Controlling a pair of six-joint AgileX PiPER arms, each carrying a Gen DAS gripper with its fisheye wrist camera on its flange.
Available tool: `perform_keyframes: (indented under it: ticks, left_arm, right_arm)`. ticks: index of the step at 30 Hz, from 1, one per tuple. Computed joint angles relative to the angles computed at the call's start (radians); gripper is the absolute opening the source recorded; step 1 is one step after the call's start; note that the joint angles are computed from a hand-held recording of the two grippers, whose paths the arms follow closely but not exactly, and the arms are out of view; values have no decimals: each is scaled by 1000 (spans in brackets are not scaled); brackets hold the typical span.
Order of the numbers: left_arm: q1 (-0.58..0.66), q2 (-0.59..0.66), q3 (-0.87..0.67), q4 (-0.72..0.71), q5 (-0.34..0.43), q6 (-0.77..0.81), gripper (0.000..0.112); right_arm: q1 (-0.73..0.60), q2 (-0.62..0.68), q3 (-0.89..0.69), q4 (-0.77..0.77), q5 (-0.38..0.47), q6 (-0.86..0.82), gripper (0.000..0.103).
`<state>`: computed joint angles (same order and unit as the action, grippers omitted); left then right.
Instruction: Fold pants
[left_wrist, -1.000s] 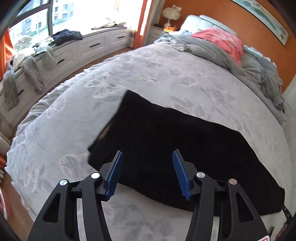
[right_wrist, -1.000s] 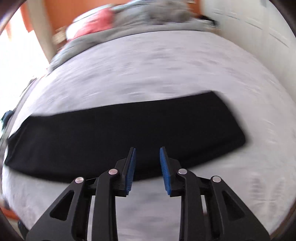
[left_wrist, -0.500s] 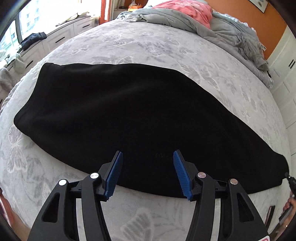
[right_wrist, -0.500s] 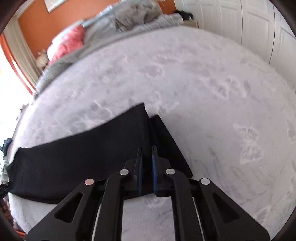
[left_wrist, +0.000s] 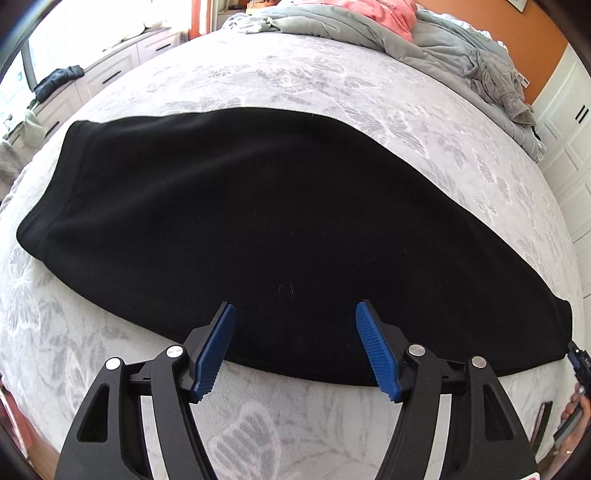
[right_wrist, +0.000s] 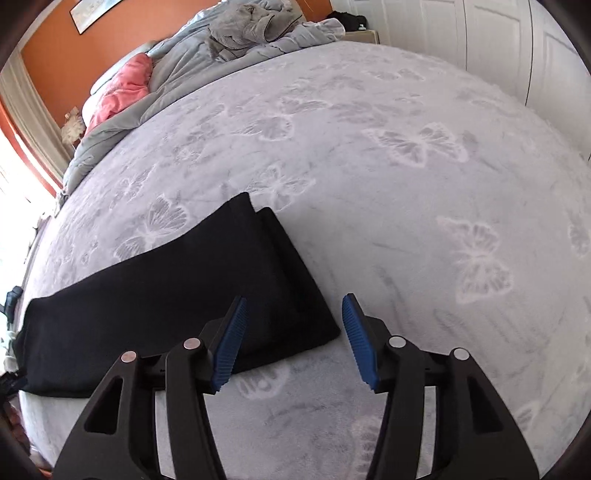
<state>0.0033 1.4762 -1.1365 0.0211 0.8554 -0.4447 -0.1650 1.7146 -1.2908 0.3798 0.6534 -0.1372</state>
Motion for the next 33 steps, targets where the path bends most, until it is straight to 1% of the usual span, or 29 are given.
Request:
perform_keyframes:
  ticks: [1,3,5,6,7,8,9,10,11,13,14,16,17,18,19,20,21,22,23,25,27,28,29,30,31,32,33]
  left_arm:
    - [6,-2,4,-15,-1,11,67]
    - [6,-1,12,-17,-5,21,69]
    - [-9,24,11,11,-3,20,69]
    - [-11,38,5,26,3,19,69]
    - [-18,48,10,40,-1,11,69]
    - [-30,52,19,63,-11,-6,69]
    - [-50,50,26,102,-18,-35,69]
    - [-69,49,26,138,-14,-60,69]
    - [-88,51,18,168,-2,-81,69]
    - [-109,53,2,187,11,-81,69]
    - [-114,55,-4,183,13,-72,69]
    - [-118,67,-16,170,14,-60,69]
    - [-117,74,-22,162,17,-59,69]
    - [-119,79,-26,165,20,-71,69]
    - [-121,77,-27,170,21,-84,69]
    - [-119,73,-27,165,21,-86,69]
    - [-113,66,-25,150,19,-80,69]
    - [-102,60,-28,126,18,-64,69]
    - [-93,53,-27,104,16,-53,69]
    - [-75,37,-21,59,13,-27,69]
    - [-73,18,-12,48,17,-28,69]
    - [-71,7,-12,44,23,-24,69]
    - [-67,-11,10,39,13,-17,69]
    - [-62,-29,21,32,13,-8,69]
    - [-62,-56,46,25,7,-2,69]
    - [-57,-70,61,20,1,8,69]
    - [-33,-87,74,8,-1,36,69]
  right_arm:
    - [8,9,-16,2,-7,-2,51]
    - [45,34,-82,-64,-2,59,51]
    - [69,77,-170,-56,14,57,51]
    - [86,119,-237,-77,37,76,51]
    - [106,177,-319,-130,80,115,51]
    - [128,247,-412,-194,137,163,41]
    - [144,308,-495,-239,197,187,25]
    - [162,346,-550,-299,234,211,6]
    - [169,345,-571,-320,230,217,6]
    - [148,278,-517,-269,146,185,6]
    - [128,280,-513,-238,137,163,7]
    - [106,352,-550,-239,209,159,11]
    - [104,349,-528,-253,211,163,21]
    - [104,307,-472,-263,184,172,23]
    - [101,234,-376,-257,117,175,23]
    - [88,157,-281,-218,61,148,31]
    - [80,100,-207,-183,25,121,39]
    - [66,57,-149,-148,11,84,50]
    - [56,35,-113,-141,17,75,53]
    - [49,33,-74,-161,45,87,53]
    - [50,55,-60,-153,63,106,54]
    - [59,60,-45,-172,44,143,55]
    - [72,64,-35,-208,24,192,54]
    - [87,69,-45,-247,31,241,51]
    - [89,70,-54,-247,40,258,39]
    - [87,74,-75,-207,71,257,19]
    - [88,77,-92,-184,93,276,19]
